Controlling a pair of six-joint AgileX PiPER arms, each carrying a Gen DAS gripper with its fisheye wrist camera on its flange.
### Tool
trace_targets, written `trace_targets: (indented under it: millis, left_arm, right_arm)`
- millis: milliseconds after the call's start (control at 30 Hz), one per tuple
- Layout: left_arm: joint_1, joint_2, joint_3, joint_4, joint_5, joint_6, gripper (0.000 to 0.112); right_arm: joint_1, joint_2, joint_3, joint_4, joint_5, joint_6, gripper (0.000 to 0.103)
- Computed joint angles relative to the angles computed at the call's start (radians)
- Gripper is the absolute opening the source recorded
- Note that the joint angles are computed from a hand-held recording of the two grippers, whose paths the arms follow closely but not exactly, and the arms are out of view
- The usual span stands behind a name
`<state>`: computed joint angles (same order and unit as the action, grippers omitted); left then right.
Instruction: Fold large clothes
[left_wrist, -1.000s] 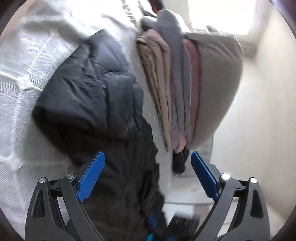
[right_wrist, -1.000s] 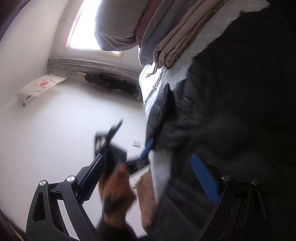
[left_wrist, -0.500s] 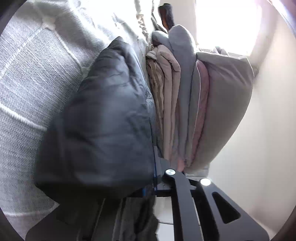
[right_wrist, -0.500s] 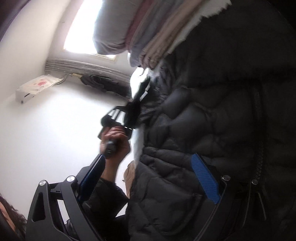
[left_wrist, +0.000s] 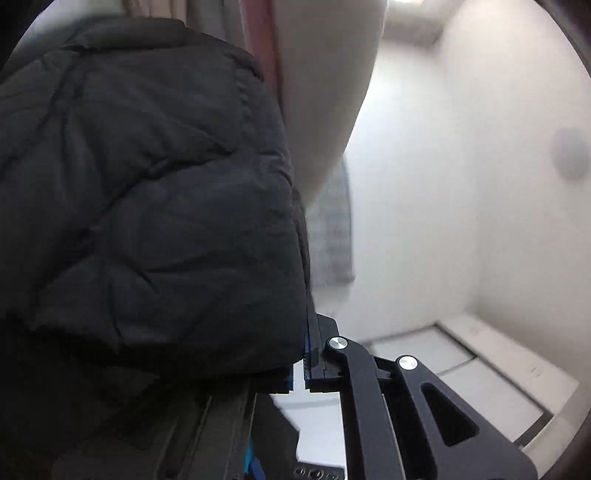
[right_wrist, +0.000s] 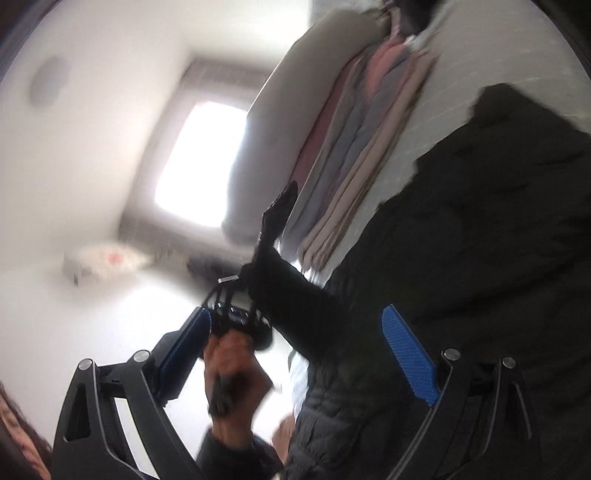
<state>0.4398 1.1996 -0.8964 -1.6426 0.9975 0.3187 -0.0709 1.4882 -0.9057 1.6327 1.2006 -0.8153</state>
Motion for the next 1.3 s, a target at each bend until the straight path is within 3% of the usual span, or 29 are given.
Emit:
trace_targets:
  millis: [33, 133, 167, 200, 267, 367, 433, 533, 700, 833, 1000, 1100, 1200, 1233, 1300]
  left_arm:
    - [-0.1, 0.046, 0.02, -0.001, -0.024, 0.037, 0.003]
    - [-0.341, 0.141, 0.048, 0.033, -0.217, -0.011, 0.006]
    - [-0.388, 0.191, 0.048, 0.094, -0.242, -0.065, 0.013]
    - [-0.421, 0.257, 0.058, 0.14, -0.239, -0.116, 0.027]
    - [-0.435, 0.277, 0.077, 0.121, -0.253, -0.102, 0.027]
    - [-0.417, 0.232, 0.08, 0.164, -0.198, -0.104, 0.041]
    - [-0.407, 0.173, 0.069, 0.27, -0.162, -0.221, 0.058]
    - [-0.391, 0.093, 0.055, 0.414, -0.093, -0.36, 0.076]
    - [-0.346, -0.034, 0.016, 0.569, 0.012, -0.45, 0.076]
    - [-0.213, -0.185, -0.087, 0.755, 0.046, -0.44, 0.078]
    - [-0.132, -0.181, -0.155, 1.145, -0.138, -0.426, 0.087]
    - [-0.01, -0.079, -0.138, 1.119, -0.097, -0.269, 0.087]
    - [0.043, 0.004, -0.07, 1.092, -0.125, -0.103, 0.087]
    - [0.046, -0.006, -0.051, 1.09, -0.145, -0.087, 0.087]
    - [0.008, -0.013, -0.074, 1.15, -0.149, -0.158, 0.087]
  right_arm:
    - [-0.025, 0.01, 0.018, -0.002, -0.014, 0.008, 0.091]
    - [-0.044, 0.062, 0.039, 0.014, -0.014, 0.032, 0.091]
    - [-0.042, 0.082, 0.041, 0.008, -0.016, 0.045, 0.091]
    - [-0.04, 0.092, 0.039, 0.006, -0.012, 0.05, 0.091]
    - [-0.031, 0.104, 0.036, 0.006, -0.006, 0.053, 0.091]
    - [-0.024, 0.094, 0.032, 0.011, -0.015, 0.046, 0.091]
    - [-0.019, 0.087, 0.026, 0.013, -0.029, 0.04, 0.091]
    - [0.017, 0.056, -0.014, 0.001, -0.079, 0.065, 0.091]
    - [0.144, 0.103, -0.193, -0.048, -0.142, 0.126, 0.091]
    - [0.26, 0.291, -0.479, -0.17, -0.172, 0.236, 0.091]
    - [0.34, 0.474, -0.697, -0.414, -0.25, 0.416, 0.091]
    - [0.359, 0.589, -0.757, -0.556, -0.244, 0.521, 0.09]
    - [0.38, 0.615, -0.793, -0.628, -0.249, 0.532, 0.089]
    - [0.38, 0.61, -0.807, -0.647, -0.231, 0.561, 0.089]
    - [0.377, 0.518, -0.751, -0.648, -0.299, 0.531, 0.089]
